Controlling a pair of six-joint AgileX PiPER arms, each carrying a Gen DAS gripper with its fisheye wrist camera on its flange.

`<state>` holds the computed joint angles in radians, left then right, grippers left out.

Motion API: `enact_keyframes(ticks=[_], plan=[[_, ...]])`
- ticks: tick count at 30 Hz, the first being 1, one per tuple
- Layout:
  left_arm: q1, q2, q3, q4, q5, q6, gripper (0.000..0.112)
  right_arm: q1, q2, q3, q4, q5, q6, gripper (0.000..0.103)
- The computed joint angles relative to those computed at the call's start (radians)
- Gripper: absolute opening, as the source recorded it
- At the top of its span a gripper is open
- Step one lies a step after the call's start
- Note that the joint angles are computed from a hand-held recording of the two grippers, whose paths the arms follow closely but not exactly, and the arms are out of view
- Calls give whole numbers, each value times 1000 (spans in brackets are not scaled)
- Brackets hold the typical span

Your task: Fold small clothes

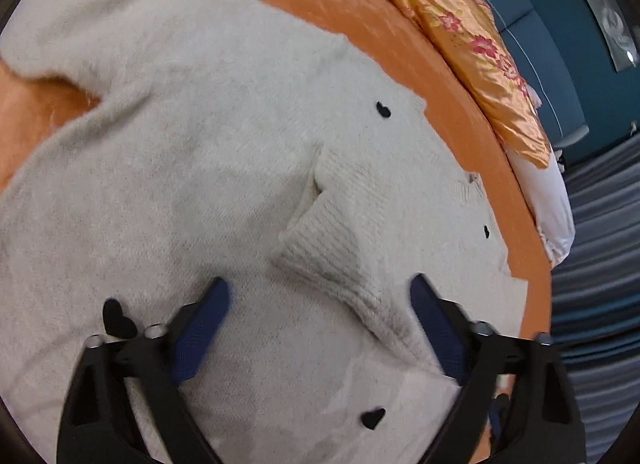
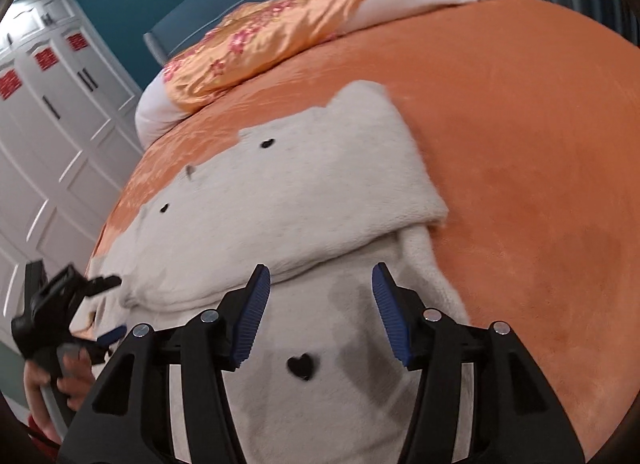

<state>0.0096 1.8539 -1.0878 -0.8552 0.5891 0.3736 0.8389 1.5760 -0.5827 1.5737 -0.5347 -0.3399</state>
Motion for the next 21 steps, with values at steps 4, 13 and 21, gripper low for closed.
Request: enact_keyframes(ticks=[4,13,21], plan=[[-10,66,-97,-66,77,119,6,-76,9,24,-145,35,168,49],[-15,-82,-120,-330,-90,434,5,46,-89,-14,-141,-304,83,5],[-61,155,-156,32,-165,146,6,-109,133,-28,-271,-7,327,5]])
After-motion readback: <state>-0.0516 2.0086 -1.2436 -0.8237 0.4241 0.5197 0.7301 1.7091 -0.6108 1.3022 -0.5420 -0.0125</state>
